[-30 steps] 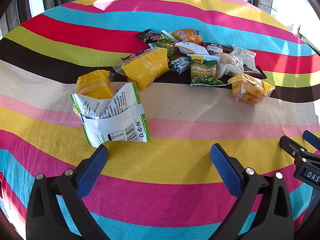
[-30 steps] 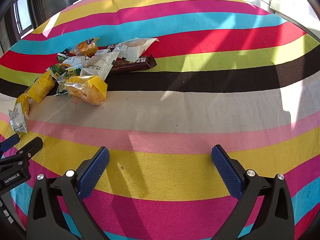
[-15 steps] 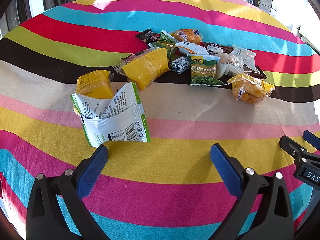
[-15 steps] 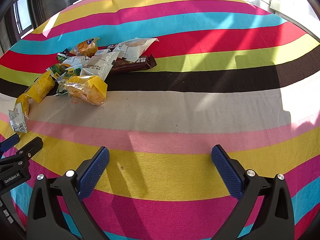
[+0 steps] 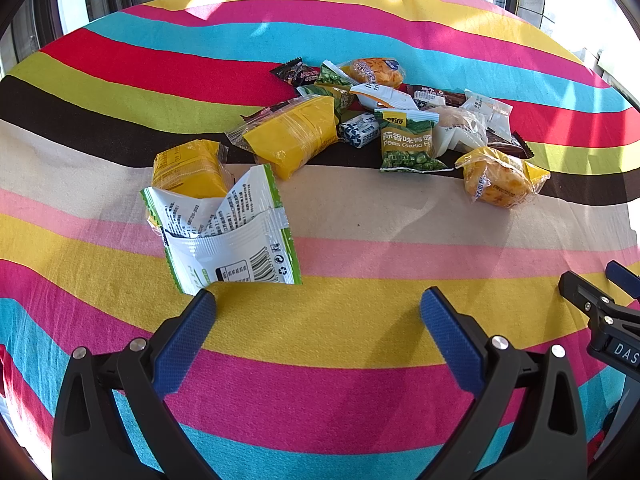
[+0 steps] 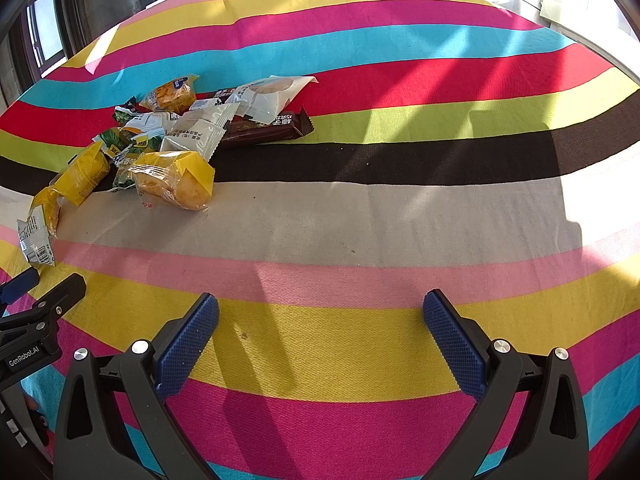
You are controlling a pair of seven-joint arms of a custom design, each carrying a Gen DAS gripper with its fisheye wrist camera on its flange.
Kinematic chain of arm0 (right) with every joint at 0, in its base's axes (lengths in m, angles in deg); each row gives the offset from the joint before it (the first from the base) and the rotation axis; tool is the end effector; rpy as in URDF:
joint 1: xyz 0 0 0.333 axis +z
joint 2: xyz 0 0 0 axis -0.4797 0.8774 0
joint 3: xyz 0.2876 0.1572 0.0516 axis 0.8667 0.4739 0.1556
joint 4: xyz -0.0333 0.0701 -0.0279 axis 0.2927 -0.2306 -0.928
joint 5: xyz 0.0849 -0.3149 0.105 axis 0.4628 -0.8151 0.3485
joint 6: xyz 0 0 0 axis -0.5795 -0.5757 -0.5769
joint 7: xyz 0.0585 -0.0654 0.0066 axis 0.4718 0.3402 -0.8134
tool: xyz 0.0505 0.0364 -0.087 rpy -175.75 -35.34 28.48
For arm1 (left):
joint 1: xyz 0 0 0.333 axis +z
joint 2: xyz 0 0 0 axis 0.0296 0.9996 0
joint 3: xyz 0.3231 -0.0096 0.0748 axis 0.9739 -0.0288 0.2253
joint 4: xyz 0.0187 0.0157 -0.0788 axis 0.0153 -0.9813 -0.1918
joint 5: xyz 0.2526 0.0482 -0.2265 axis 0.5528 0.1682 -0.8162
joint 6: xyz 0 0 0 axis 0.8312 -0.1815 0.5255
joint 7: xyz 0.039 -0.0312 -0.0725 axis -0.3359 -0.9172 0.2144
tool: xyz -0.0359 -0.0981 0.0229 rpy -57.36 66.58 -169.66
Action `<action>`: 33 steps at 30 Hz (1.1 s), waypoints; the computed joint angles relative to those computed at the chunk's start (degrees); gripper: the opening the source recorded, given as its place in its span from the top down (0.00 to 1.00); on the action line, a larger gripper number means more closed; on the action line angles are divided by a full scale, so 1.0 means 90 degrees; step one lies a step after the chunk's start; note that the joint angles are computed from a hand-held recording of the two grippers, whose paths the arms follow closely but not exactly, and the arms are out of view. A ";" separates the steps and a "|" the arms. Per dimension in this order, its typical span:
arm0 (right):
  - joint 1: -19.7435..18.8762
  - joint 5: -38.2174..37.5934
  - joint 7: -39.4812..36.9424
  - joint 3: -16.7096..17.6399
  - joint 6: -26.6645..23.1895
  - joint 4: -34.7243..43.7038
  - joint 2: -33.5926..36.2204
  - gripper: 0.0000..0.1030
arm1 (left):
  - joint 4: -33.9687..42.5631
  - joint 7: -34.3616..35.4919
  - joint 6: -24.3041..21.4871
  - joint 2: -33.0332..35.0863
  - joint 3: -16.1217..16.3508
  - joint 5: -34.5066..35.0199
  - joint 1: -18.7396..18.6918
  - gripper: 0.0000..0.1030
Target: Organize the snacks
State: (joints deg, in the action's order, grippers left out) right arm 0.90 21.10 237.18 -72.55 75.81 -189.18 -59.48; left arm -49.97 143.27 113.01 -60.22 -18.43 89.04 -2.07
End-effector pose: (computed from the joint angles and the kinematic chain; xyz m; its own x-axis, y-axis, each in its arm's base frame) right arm 0.5633 0.2995 0.4193 -0.2456 -0.9693 -0.0113 -0.7971 0.2086 -0.5666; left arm 0.5872 -0.1120 0.4095 -0.2439 -0.9695 -0.0225 -0.7825 0.2105 -0.5860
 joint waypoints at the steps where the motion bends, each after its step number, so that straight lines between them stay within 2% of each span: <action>1: -0.0001 0.0008 -0.0007 0.0001 -0.0005 0.0013 0.0008 0.04 | 0.0000 -0.0001 0.0000 0.0000 -0.0001 0.0001 0.0001 0.01; 21: -0.0012 0.0014 -0.0078 0.0014 -0.0009 -0.0036 -0.0029 0.04 | -0.0029 -0.0033 0.0019 -0.0010 0.0016 0.0040 -0.0013 0.01; 22: -0.0054 0.0097 -0.0194 0.0056 -0.0010 -0.0033 -0.0032 0.04 | -0.0027 -0.0062 0.0009 -0.0012 0.0046 0.0071 -0.0042 0.01; 25: -0.0139 0.0277 -0.0524 0.0124 0.0092 -0.0049 -0.0027 0.04 | -0.0028 0.0212 -0.0152 -0.0060 -0.0192 -0.0130 0.0168 0.01; 29: -0.0218 0.0430 -0.0967 0.0170 0.0322 -0.0161 -0.0077 0.04 | -0.0128 0.1099 -0.0230 -0.0160 -0.0746 -0.0874 0.0694 0.01; 31: -0.0361 0.0693 -0.1552 0.0294 0.0504 -0.0128 -0.0027 0.04 | -0.0206 0.1112 -0.0233 -0.0239 -0.0629 -0.1030 0.0646 0.01; 33: -0.0496 0.1048 -0.2257 0.0419 0.0634 0.0014 0.0085 0.05 | -0.0335 0.0754 -0.0137 -0.0329 -0.0299 -0.0952 0.0464 0.01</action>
State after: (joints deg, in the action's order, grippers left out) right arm -3.56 30.53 216.87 -68.78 81.52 -189.05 -58.71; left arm -52.99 150.06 111.77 -63.18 -21.12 80.47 2.10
